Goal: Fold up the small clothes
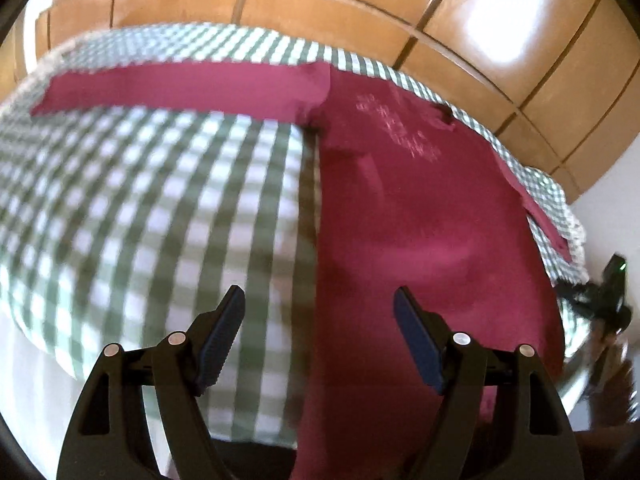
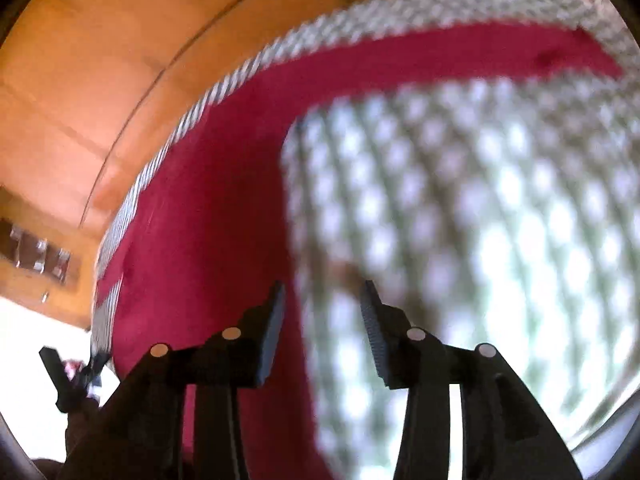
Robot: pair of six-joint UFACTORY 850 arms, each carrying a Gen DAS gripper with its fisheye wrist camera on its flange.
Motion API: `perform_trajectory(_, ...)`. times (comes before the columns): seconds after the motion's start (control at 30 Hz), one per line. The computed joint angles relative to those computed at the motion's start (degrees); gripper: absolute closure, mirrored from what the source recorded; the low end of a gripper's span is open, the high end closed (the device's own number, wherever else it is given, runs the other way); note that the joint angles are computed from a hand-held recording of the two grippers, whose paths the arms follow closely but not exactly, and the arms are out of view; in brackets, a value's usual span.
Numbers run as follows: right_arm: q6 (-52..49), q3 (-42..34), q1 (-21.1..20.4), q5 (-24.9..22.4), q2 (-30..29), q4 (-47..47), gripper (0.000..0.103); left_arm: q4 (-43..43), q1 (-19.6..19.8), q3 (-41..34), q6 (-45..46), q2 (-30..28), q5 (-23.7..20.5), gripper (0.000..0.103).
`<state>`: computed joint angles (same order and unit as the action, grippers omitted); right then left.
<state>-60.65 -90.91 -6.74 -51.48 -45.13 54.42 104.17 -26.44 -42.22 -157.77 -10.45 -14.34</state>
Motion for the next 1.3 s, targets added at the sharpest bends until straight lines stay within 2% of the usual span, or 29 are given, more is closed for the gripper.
perform_trajectory(0.1, -5.1, 8.0, 0.1, 2.9, 4.7, 0.0, 0.062, 7.6, -0.8, 0.8, -7.5, -0.6, 1.3, 0.031)
perform_trajectory(0.13, -5.5, 9.3, 0.1, 3.4, 5.5, -0.4, 0.064, 12.0, -1.0, 0.9, -11.9, -0.8, 1.8, 0.038)
perform_trajectory(0.2, -6.6, 12.5, 1.0, 6.3, 7.7, -3.1, 0.09, 19.4, -1.2, 0.9, -17.9, -1.3, 2.5, 0.055)
perform_trajectory(0.23, -6.7, 12.9, 1.5, 7.2, 8.1, -3.7, 0.095, 20.6, -1.4, 0.6, -18.6, -1.7, 3.0, 0.079)
perform_trajectory(0.27, -8.6, 14.7, 1.8, 8.6, 9.7, -3.3, 0.096, 19.8, -1.5, 0.2, -16.8, -2.0, 3.5, 0.095)
perform_trajectory(0.33, -12.4, 16.4, 1.4, 8.9, 12.0, -0.5, 0.096, 17.5, -2.0, 0.4, -13.4, -1.3, 3.0, 0.095)
perform_trajectory(0.43, -15.0, 17.8, 0.6, 9.1, 13.7, -0.1, 0.096, 10.0, -2.4, 1.2, -4.6, -0.3, 3.3, 0.095)
perform_trajectory(0.5, -12.7, 18.7, 1.7, 11.8, 13.5, -5.4, 0.096, 0.2, -2.6, 1.0, 5.6, -0.9, 4.6, 0.095)
perform_trajectory(0.57, -9.0, 19.1, 3.1, 15.6, 12.9, -10.1, 0.092, -3.5, -2.9, 1.0, 9.0, -1.0, 4.7, 0.091)
perform_trajectory(0.6, -6.8, 18.6, 3.0, 15.6, 12.4, -10.4, 0.086, -5.0, -3.0, 1.1, 9.6, -0.6, 4.2, 0.085)
perform_trajectory(0.67, -7.7, 18.7, 2.5, 15.6, 12.7, -7.7, 0.07, -2.0, -3.2, 1.8, 6.0, 1.1, 2.7, 0.045)
perform_trajectory(0.7, -8.4, 19.0, 2.5, 17.6, 13.4, -6.3, 0.066, 0.8, -3.7, 2.5, 2.6, 2.6, 0.3, 0.041)
perform_trajectory(0.77, -10.0, 18.3, 1.9, 18.3, 14.0, -2.0, 0.053, 3.0, -3.3, 2.2, 0.8, 4.0, -1.2, 0.04)
perform_trajectory(0.87, -14.6, 17.5, 2.4, 15.9, 14.2, 6.4, 0.048, 9.8, -2.9, -0.3, -4.2, 2.7, -4.1, 0.037)
perform_trajectory(0.93, -13.4, 16.2, 3.7, 13.4, 12.9, 8.1, 0.045, 9.6, -2.6, -4.1, -2.2, -0.2, -4.3, 0.033)
perform_trajectory(1.0, -12.7, 16.4, 5.6, 14.3, 12.2, 7.9, 0.046, 12.8, -2.3, -7.8, -3.2, -3.3, -4.3, 0.032)
perform_trajectory(1.07, -10.5, 16.1, 6.0, 12.2, 10.6, 7.7, 0.046, 9.1, -2.5, -12.5, 2.5, -7.5, -3.4, 0.031)
perform_trajectory(1.1, -10.3, 16.6, 6.1, 12.7, 10.1, 7.9, 0.046, 7.4, -3.1, -14.8, 6.2, -9.6, -3.6, 0.031)
perform_trajectory(1.13, -12.3, 17.5, 6.2, 14.0, 9.8, 10.1, 0.046, 6.0, -3.8, -16.3, 9.3, -11.1, -4.5, 0.031)
perform_trajectory(1.2, -17.2, 20.2, 4.9, 12.5, 10.8, 15.9, 0.044, -0.1, -5.0, -19.0, 18.2, -14.0, -6.1, 0.031)
perform_trajectory(1.23, -17.0, 20.0, 4.5, 10.8, 10.4, 16.7, 0.041, -2.6, -5.1, -20.1, 21.6, -15.3, -5.8, 0.031)
perform_trajectory(1.3, -16.8, 19.3, 3.6, 5.5, 9.5, 16.9, 0.024, -7.8, -4.8, -21.9, 26.8, -17.6, -4.3, 0.031)
